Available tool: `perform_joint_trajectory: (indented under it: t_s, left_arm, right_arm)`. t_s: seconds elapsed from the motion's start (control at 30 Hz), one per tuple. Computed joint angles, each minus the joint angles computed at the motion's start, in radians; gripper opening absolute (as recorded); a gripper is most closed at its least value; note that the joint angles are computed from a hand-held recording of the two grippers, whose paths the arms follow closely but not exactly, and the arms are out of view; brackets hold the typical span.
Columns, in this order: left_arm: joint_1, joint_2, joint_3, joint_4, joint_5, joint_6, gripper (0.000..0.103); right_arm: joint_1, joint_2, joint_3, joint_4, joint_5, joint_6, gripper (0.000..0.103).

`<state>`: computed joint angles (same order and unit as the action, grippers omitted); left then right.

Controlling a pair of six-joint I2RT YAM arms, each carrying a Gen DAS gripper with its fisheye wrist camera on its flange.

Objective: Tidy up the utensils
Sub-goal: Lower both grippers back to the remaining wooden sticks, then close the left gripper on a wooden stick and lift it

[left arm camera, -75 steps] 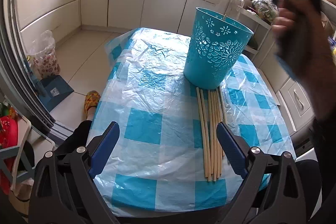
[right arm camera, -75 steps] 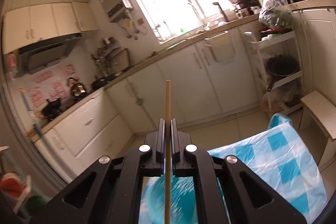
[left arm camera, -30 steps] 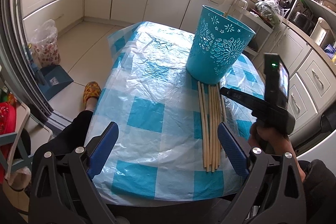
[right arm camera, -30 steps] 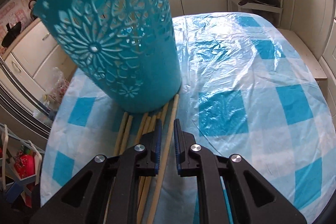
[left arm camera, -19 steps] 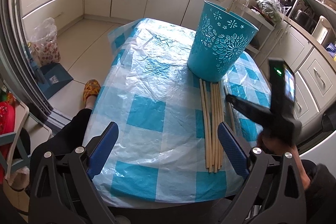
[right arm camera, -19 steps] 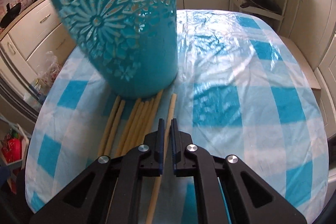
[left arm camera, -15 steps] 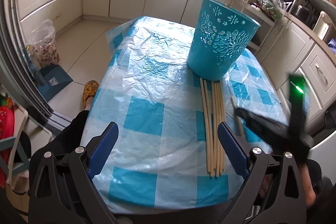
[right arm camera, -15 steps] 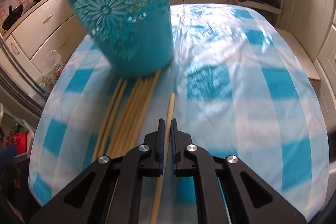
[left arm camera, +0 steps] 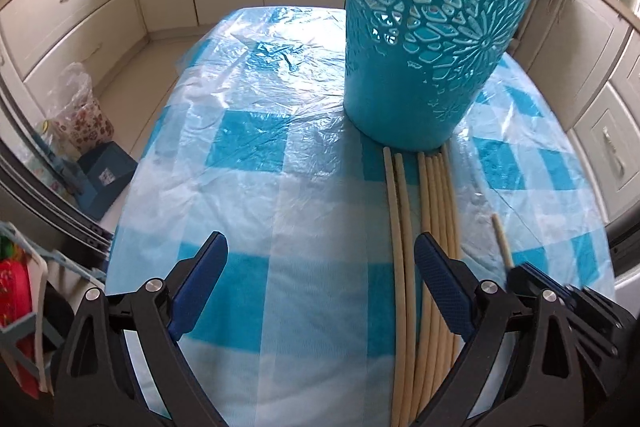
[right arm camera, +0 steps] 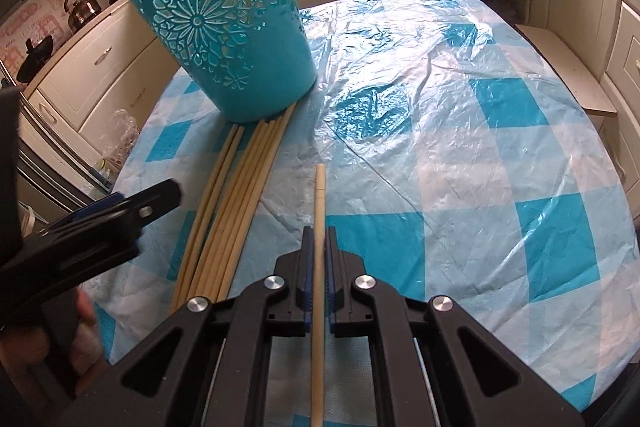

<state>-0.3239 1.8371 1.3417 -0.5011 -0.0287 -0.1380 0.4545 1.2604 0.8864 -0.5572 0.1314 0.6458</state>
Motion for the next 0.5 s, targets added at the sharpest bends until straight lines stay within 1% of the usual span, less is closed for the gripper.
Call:
perform_joint_trajectory:
  t_s: [0.13,0.23,0.27,0.37,0.43,0.47,0.5]
  left_arm:
    - [-0.026,0.062,0.061,-0.028,-0.055,0.012,0.087]
    - [-0.027,0.097,0.099,-0.049,-0.063,0.012,0.085]
    - [-0.033,0.109,0.112,-0.057,-0.077,0.011,0.083]
    - [-0.046,0.128,0.137,-0.058,-0.100,0.019,0.082]
    - [-0.050,0.142,0.158,-0.055,-0.092,0.026,0.075]
    - [-0.050,0.144,0.163,-0.053,-0.081,0.030,0.065]
    - [-0.052,0.144,0.166,-0.049,-0.068,0.035,0.049]
  right_arm:
    - [-0.005,-0.007,-0.010,0.012,-0.011,0.001,0.006]
    - [-0.014,-0.017,-0.021,0.022,-0.029,0.008,0.006]
    - [-0.020,-0.018,-0.023,0.026,-0.036,0.006,0.006]
    - [-0.023,-0.023,-0.028,0.029,-0.040,0.007,0.006]
    - [-0.020,-0.022,-0.027,0.031,-0.036,0.005,0.006]
    - [-0.020,-0.021,-0.027,0.031,-0.035,0.004,0.006]
    - [-0.019,-0.021,-0.027,0.032,-0.035,0.004,0.006]
